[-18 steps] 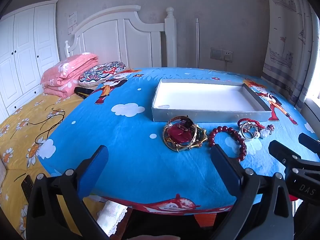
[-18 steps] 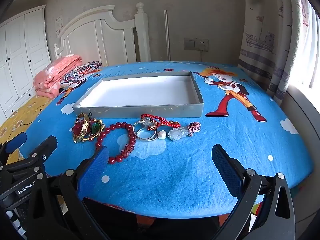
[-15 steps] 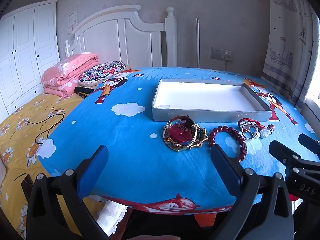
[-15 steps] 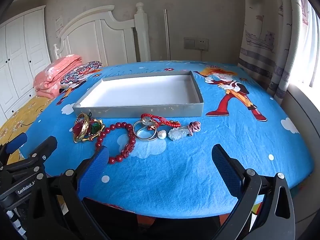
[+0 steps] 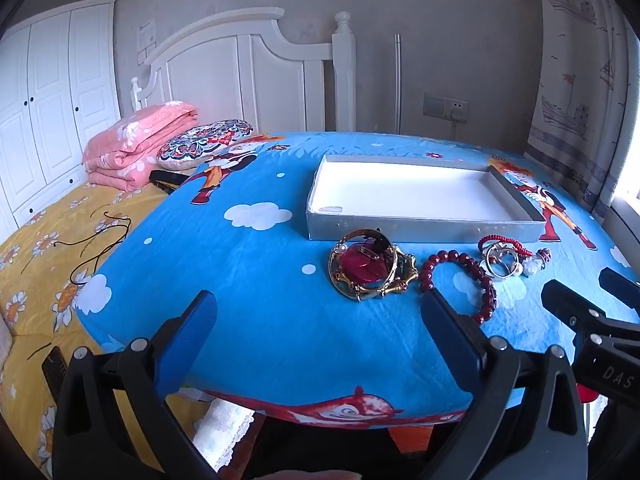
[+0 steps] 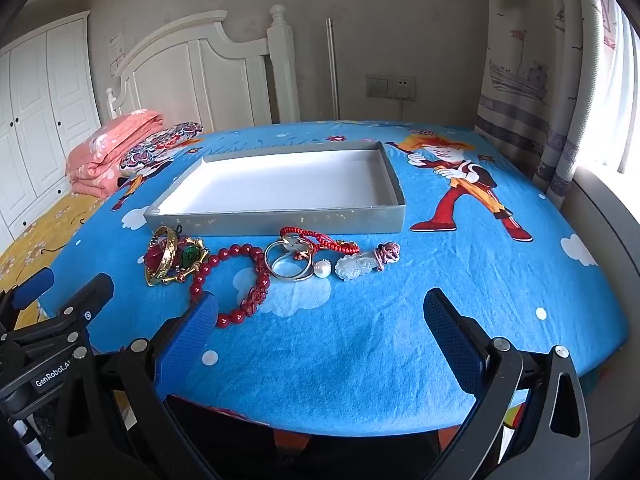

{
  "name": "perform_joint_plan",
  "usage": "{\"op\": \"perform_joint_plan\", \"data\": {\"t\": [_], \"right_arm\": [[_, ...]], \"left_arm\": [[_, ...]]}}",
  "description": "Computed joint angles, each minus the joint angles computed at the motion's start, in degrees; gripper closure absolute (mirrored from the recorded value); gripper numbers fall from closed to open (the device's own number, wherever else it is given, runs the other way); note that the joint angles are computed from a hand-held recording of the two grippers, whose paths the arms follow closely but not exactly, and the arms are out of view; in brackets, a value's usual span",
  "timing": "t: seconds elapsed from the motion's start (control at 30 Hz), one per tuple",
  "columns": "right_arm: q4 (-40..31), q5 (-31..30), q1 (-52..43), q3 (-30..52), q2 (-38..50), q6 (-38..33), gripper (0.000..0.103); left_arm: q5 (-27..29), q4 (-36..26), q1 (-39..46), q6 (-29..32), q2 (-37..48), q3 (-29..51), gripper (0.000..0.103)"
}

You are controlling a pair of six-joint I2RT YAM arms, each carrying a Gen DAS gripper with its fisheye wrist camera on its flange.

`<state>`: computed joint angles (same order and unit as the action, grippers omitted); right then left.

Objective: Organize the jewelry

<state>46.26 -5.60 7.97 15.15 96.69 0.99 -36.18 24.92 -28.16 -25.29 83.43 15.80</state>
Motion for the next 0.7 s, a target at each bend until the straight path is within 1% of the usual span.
{"op": "perform_joint_plan", "data": {"t": [0.53, 0.7], "right_arm": [[0.37, -0.17, 0.09, -0.1, 0.05, 0.07, 0.007], [1.17, -0.2, -0.17, -0.06, 0.53, 0.31, 0.007]], "left_arm": [[-0.19, -0.59, -0.05, -0.65, -0.75, -0.41, 0.004], [0.78, -0.41, 0.6, -0.27, -2.32, -1.13, 0.004]]}}
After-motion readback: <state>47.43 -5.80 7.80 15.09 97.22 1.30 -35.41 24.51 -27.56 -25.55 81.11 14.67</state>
